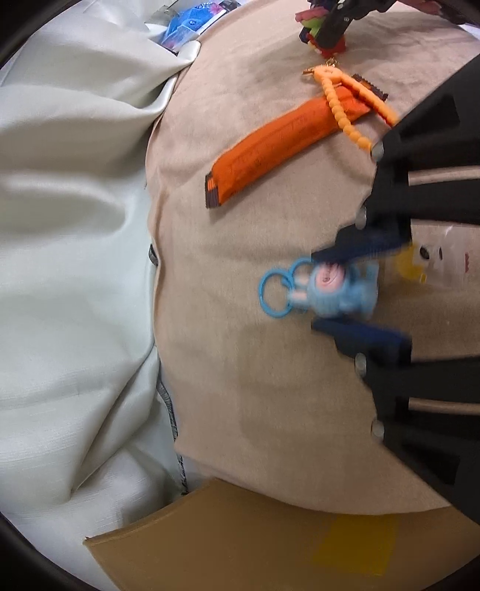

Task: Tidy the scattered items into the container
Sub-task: 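Grasp the blue bunny keychain with the left gripper while the right gripper holds the red-capped toy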

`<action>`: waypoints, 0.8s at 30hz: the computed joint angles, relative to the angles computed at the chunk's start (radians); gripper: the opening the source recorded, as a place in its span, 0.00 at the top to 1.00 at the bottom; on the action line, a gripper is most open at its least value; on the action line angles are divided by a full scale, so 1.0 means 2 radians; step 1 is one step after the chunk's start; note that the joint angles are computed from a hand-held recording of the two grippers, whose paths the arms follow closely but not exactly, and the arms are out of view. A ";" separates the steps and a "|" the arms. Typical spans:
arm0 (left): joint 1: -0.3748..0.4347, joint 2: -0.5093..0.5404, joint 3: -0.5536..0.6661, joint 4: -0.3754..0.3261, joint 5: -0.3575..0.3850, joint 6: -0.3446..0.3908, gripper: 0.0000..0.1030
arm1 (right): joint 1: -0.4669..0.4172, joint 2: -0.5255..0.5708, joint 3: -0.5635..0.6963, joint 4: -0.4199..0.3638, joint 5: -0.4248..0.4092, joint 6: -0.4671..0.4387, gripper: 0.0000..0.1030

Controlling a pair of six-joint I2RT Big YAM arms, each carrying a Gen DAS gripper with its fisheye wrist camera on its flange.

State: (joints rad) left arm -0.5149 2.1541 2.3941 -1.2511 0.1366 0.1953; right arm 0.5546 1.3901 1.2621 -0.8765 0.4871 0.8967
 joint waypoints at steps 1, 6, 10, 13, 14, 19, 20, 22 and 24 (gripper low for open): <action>0.000 -0.001 -0.001 0.001 0.001 0.001 0.72 | 0.000 0.000 -0.001 0.001 0.000 -0.001 0.68; 0.007 -0.030 -0.036 0.020 0.034 0.003 0.73 | 0.001 -0.002 -0.004 0.010 0.003 0.002 0.70; 0.012 -0.057 -0.067 0.039 0.046 0.002 0.73 | 0.003 -0.003 -0.001 0.012 0.004 -0.001 0.72; 0.019 -0.079 -0.085 0.045 0.057 0.000 0.73 | 0.010 -0.004 0.014 0.004 0.022 -0.009 0.72; 0.020 -0.083 -0.086 0.045 0.059 0.000 0.73 | 0.012 -0.006 0.018 0.004 0.029 -0.010 0.72; 0.028 -0.122 -0.108 0.063 0.074 0.003 0.72 | 0.027 -0.005 0.056 -0.011 0.063 -0.029 0.73; 0.030 -0.130 -0.111 0.068 0.075 0.002 0.73 | 0.032 -0.005 0.068 -0.017 0.074 -0.033 0.73; 0.034 -0.138 -0.108 0.065 0.080 0.004 0.73 | 0.039 -0.004 0.083 -0.019 0.088 -0.041 0.73; 0.038 -0.148 -0.110 0.065 0.086 0.005 0.73 | 0.049 -0.001 0.101 -0.027 0.107 -0.047 0.72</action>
